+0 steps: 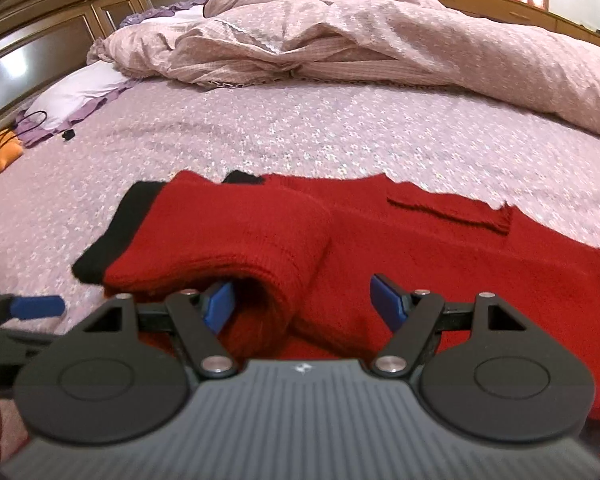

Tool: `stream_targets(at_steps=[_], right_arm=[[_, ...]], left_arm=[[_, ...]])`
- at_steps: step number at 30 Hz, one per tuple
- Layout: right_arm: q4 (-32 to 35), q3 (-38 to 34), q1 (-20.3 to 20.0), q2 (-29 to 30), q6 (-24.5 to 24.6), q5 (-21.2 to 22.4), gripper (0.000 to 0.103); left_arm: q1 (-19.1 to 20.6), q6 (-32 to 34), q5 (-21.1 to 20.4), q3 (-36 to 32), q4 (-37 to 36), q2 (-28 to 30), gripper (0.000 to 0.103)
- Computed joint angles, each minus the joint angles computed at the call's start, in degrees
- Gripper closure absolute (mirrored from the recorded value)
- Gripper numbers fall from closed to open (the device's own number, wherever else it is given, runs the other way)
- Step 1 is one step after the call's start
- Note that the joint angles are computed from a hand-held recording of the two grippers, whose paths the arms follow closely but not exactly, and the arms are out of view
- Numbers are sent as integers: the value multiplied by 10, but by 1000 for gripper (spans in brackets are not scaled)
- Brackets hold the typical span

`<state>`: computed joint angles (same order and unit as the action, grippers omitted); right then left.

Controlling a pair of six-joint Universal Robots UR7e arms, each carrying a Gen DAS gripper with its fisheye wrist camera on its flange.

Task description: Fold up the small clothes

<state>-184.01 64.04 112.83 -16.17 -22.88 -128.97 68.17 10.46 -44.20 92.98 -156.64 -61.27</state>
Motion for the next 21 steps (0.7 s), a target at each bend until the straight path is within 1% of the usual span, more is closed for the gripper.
stream_targets(at_steps=[1, 2, 3, 4, 5, 6, 8, 11, 12, 15, 16, 18, 21], right_arm=[[2, -7, -2, 4, -1, 2, 31], [3, -10, -4, 5, 0, 7, 37], [5, -12, -5, 5, 3, 14, 59], [13, -11, -8, 1, 13, 28, 83], [23, -15, -9, 0, 26, 38, 84], [19, -21, -8, 2, 27, 38, 85], [-11, -28, -5, 6, -4, 45, 86], [-81, -31, 4, 8, -56, 53, 86], [-104, -31, 6, 8, -71, 53, 86], [-162, -28, 8, 6, -110, 44, 87], [-172, -24, 5, 3, -114, 41, 87], [-178, -11, -2, -4, -103, 33, 87], [-167, 6, -17, -10, -58, 17, 87]], left_arm=[[0, 2, -1, -2, -2, 2, 21], [0, 3, -3, -4, -5, 5, 21], [0, 5, -4, -6, -7, 7, 21], [0, 6, -7, -8, -9, 10, 21], [0, 6, -10, -10, -9, 11, 21], [0, 10, -15, -12, -15, 14, 21], [-2, 22, -17, -14, -31, 21, 21], [-2, 35, -2, -24, -45, 37, 21], [-2, 31, 3, -30, -41, 42, 21], [3, 10, -3, -39, -24, 47, 21], [2, 12, -1, -38, -29, 49, 21], [1, 22, 5, -36, -41, 53, 20], [2, 26, 8, -35, -48, 55, 20]])
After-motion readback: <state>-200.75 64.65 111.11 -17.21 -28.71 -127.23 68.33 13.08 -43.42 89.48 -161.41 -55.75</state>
